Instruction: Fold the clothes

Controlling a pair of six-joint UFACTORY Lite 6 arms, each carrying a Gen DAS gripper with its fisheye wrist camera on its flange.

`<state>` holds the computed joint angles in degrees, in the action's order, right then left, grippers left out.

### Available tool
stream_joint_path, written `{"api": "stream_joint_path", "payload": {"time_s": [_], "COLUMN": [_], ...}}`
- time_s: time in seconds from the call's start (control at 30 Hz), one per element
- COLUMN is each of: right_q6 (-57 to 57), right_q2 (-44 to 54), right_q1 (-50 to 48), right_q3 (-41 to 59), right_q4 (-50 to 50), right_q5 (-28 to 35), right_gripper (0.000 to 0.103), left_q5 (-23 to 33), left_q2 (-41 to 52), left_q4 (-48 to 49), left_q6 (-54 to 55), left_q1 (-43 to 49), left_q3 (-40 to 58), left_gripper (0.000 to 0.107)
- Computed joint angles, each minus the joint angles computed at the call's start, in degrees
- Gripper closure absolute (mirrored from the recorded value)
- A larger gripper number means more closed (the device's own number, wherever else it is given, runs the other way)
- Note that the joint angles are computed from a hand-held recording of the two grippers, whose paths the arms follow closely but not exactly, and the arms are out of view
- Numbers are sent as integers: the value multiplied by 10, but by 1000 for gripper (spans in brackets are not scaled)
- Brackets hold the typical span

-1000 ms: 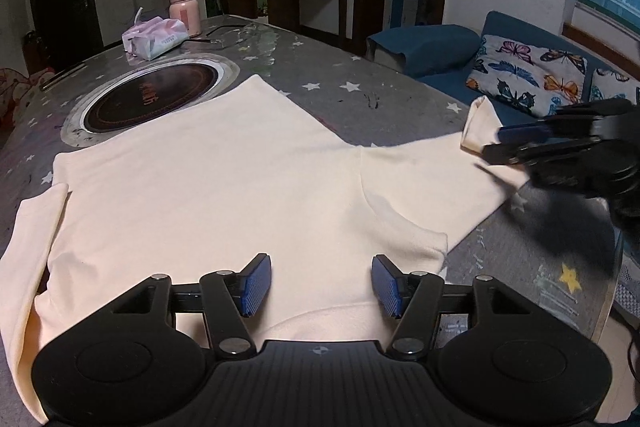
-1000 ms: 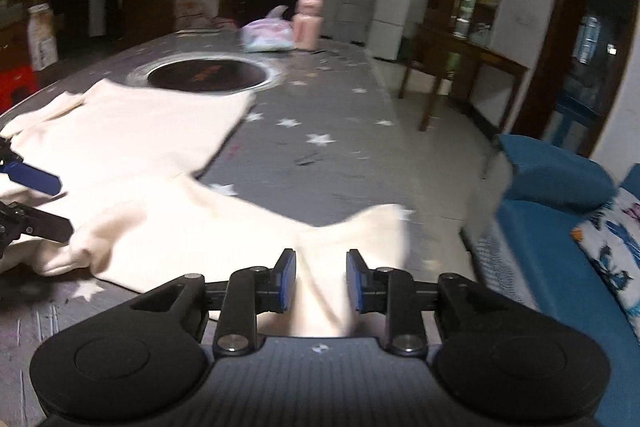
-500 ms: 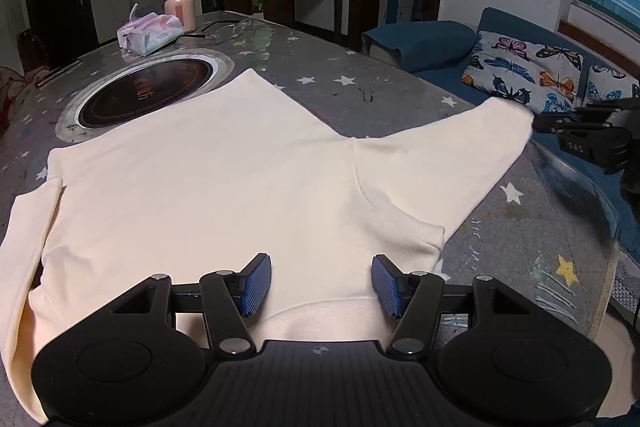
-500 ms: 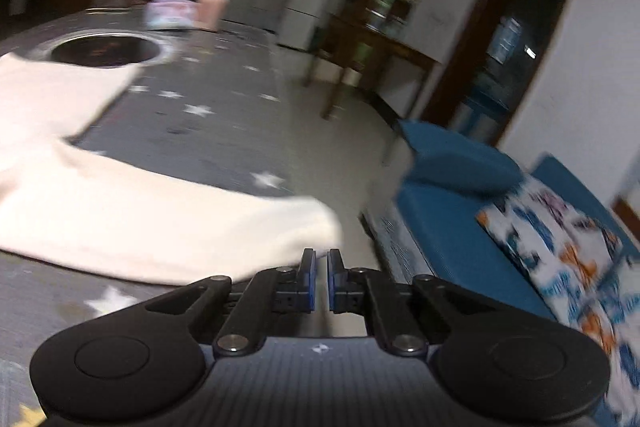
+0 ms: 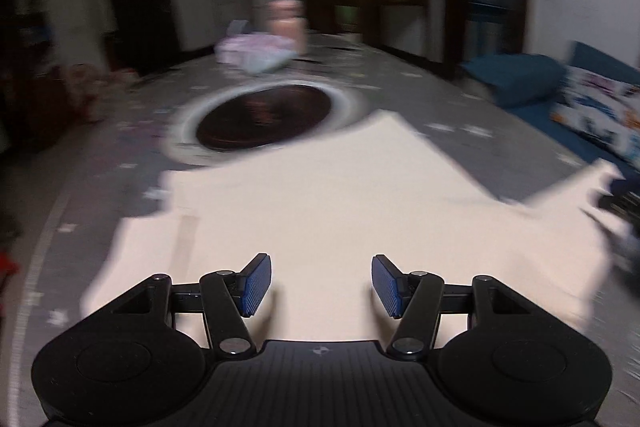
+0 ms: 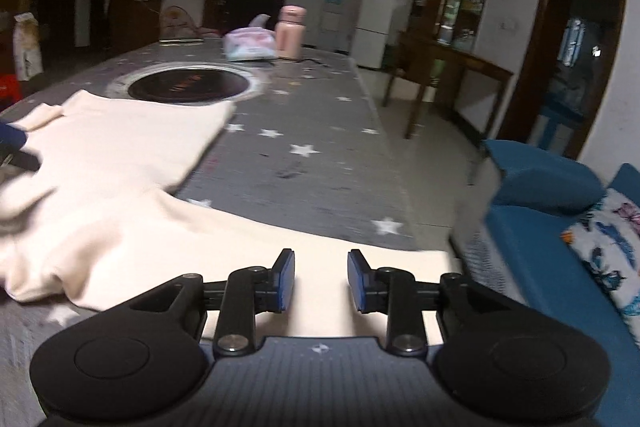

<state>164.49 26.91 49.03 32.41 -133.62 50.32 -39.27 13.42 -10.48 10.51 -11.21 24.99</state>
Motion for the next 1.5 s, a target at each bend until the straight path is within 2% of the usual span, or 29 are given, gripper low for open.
{"api": "stream_joint_path", "payload": {"time_s": [0.1, 0.23, 0.43, 0.47, 0.5, 0.57, 0.6, 0.87, 1.0, 1.13, 1.23, 1.33, 1.5], "right_q6": [9, 18, 32, 30, 27, 23, 22, 18, 19, 14, 15, 19, 1], "right_q2": [11, 20, 28, 28, 28, 28, 27, 28, 30, 32, 32, 30, 32], "right_q1": [0, -3, -13, -14, -15, -15, -16, -15, -16, -14, -13, -18, -16], "right_q3": [14, 23, 30, 31, 33, 35, 35, 38, 39, 41, 39, 38, 44], "right_q4": [-12, -17, -27, -27, -25, -23, -23, -19, -20, -16, -11, -14, -4], "right_q5": [-12, -24, -34, -36, -38, -41, -42, -44, -44, -42, -39, -43, -46], "right_gripper": [74, 70, 66, 66, 66, 65, 65, 65, 64, 64, 58, 57, 56], "left_q5": [19, 47, 58, 55, 55, 57, 56, 14, -4, -2, -13, -33, -37], "left_q2": [45, 117, 200, 208, 211, 211, 207, 103, 44, 22, 1, -31, -56], "left_q4": [-14, -7, -29, -21, -7, 32, 48, 178, 248, 221, 222, 282, 321], "left_q6": [6, 13, 51, 42, 28, -6, -20, -118, -152, -124, -124, -146, -129], "left_q1": [62, 120, 133, 137, 144, 162, 171, 257, 309, 329, 369, 439, 545], "left_q3": [64, 153, 233, 239, 242, 242, 238, 140, 90, 67, 38, -1, -43], "left_gripper": [55, 56, 57, 65, 78, 93, 96, 103, 103, 103, 103, 103, 103]}}
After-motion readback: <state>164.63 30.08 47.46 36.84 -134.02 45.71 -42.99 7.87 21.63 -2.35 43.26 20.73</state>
